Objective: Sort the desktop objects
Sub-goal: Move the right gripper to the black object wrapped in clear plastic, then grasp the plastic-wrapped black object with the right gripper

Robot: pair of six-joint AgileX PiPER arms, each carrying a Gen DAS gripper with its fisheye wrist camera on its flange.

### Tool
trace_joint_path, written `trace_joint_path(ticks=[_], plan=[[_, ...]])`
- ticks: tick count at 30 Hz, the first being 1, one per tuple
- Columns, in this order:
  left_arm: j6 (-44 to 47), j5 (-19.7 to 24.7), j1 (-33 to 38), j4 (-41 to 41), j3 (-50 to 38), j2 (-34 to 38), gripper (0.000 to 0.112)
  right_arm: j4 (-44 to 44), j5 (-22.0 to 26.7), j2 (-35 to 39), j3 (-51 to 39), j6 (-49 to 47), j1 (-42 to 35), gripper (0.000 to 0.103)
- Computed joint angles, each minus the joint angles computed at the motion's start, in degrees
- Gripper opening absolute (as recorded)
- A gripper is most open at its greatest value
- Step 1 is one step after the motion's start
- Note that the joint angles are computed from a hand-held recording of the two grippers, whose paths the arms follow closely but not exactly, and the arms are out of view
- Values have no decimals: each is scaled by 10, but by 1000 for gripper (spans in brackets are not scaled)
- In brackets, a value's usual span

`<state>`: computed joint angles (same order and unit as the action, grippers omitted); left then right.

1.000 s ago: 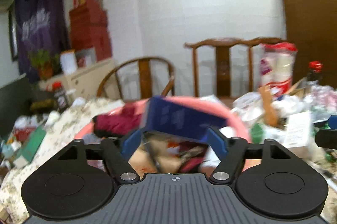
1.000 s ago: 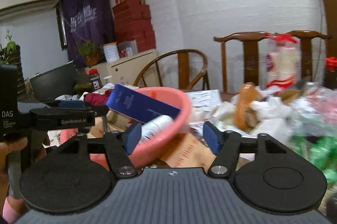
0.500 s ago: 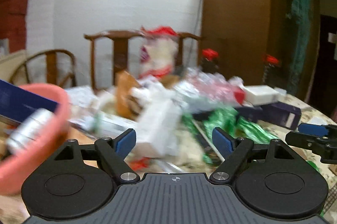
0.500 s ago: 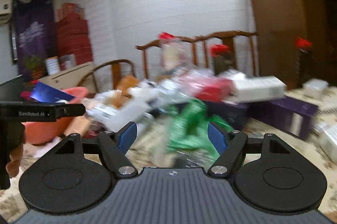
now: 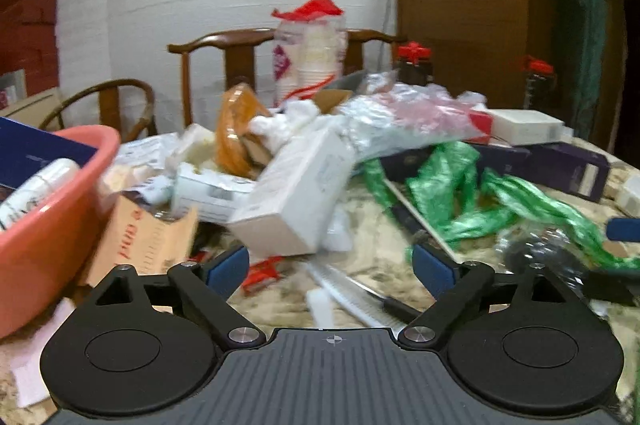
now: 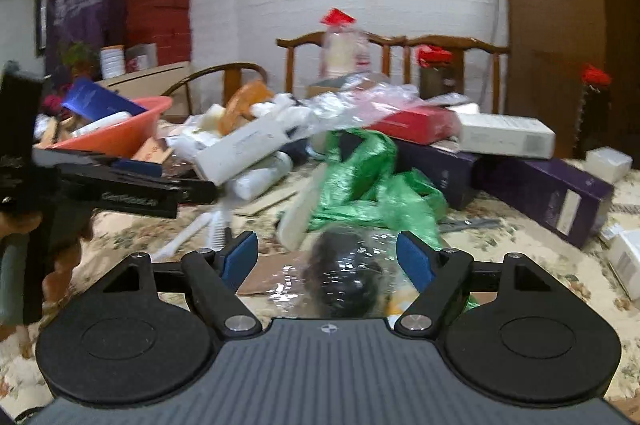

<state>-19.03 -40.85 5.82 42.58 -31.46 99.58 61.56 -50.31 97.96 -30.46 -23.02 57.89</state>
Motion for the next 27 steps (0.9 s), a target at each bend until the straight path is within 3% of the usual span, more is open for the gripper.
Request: trace_joint_path(ticks=[4,8,11,13,19,21,24,27], plan=[[-57,11,22,18,-18,0,100,12,12,11,-15,-36,2,80],[-50,29,19,-5,-26,2,101,26,101,30,-52,-51,-57,72],[-53,33,15,-2,-27,3,102,24,101,59,-72,-45,-70,72],[-43,34,11,-7,-27,6,102,37,101,70,-86,-62,-73,66],[-47,52,7,-5,-39,15,102,83,144,61,-114,-113,-95,62],[-62,57,11,1,-44,18,102,55,146,56,-102,-63,-99,62],[-96,63,17,18,-54,21,102,-56,151,27,-56,84,-105,61],[-60,61,17,-32,-52,22,103,-165,120,-2,-12,203,-109,61]])
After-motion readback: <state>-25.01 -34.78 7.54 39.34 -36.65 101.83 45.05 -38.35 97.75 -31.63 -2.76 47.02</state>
